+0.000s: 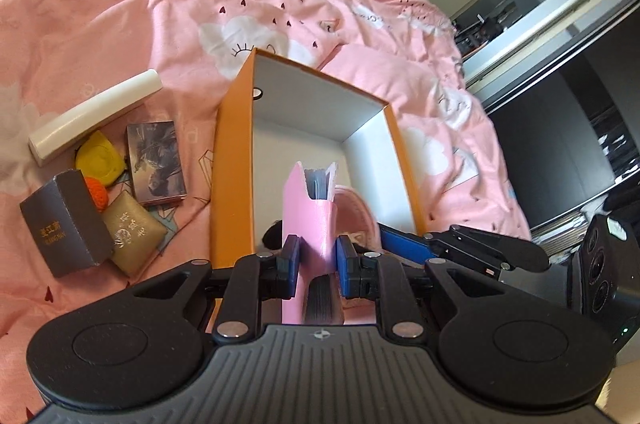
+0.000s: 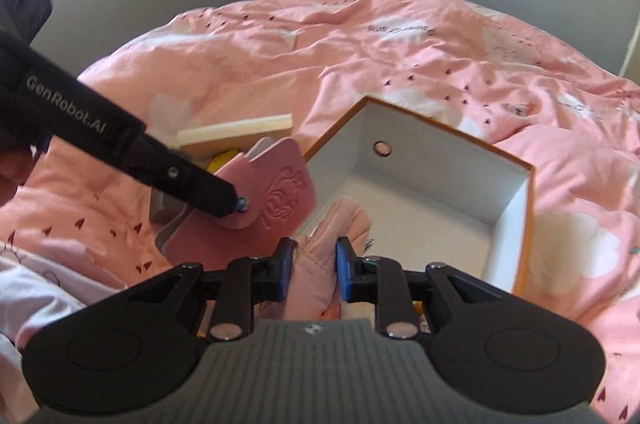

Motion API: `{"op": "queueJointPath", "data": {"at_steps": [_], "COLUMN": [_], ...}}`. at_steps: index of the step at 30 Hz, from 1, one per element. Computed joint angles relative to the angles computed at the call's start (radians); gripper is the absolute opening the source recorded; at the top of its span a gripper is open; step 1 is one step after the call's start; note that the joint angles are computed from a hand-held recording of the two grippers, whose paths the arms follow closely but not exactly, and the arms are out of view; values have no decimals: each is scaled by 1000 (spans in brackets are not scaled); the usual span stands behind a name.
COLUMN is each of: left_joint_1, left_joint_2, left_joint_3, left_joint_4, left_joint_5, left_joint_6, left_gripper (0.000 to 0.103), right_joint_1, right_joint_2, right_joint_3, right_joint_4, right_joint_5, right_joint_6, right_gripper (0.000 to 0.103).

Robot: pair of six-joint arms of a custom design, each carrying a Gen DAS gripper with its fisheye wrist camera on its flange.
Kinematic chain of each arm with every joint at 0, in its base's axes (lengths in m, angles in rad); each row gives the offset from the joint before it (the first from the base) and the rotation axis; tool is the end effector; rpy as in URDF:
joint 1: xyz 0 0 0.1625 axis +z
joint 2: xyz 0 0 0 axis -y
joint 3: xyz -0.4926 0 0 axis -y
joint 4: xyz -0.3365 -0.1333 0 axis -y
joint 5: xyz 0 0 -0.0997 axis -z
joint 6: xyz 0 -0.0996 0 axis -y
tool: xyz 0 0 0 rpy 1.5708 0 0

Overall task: Organize objects
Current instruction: 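Carry the card holder and pouch over the box and lower them inside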

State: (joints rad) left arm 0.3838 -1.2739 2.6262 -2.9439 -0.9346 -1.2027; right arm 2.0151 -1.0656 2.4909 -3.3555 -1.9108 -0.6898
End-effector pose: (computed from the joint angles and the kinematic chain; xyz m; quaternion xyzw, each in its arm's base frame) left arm -0.2232 -0.2977 0.2270 -0.0107 0.9497 -0.2945 0.1056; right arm 0.2681 -0.3304 0.2078 0.4954 -0.8342 0.1545 0.1868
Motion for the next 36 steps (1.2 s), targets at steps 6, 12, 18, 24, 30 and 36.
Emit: {"op": "queueJointPath", "data": {"at_steps": [6,12,18,24,30,36], "left_joint_1": [27,34,65,85,75,24], "left_joint_2": [59,107,122,119,75,33], "left_joint_3": [-56,-102,-114,-105,-55,20], "left_joint_4": [117,248,274,226,138,35], "left_joint_5": [-27,-34,-66,-94,-97,-7], "left_joint_6": [30,28,1,4,13,-42], "left_gripper": [21,21,22,24,25,27], "right_joint_1": [-22,-67,-107,-117,-145,-154], "right_joint_2": [25,9,5,10,15,60], "right_joint_3": [-22,-29,-33,-45,-61,-22], "right_joint_4": [80,139,177,217,266,151], "right_joint_5": [-23,5,55,97,156,160], "right_joint_6": [-43,-2,31,83,199,409], "right_gripper": [24,25,25,26,30,24]}}
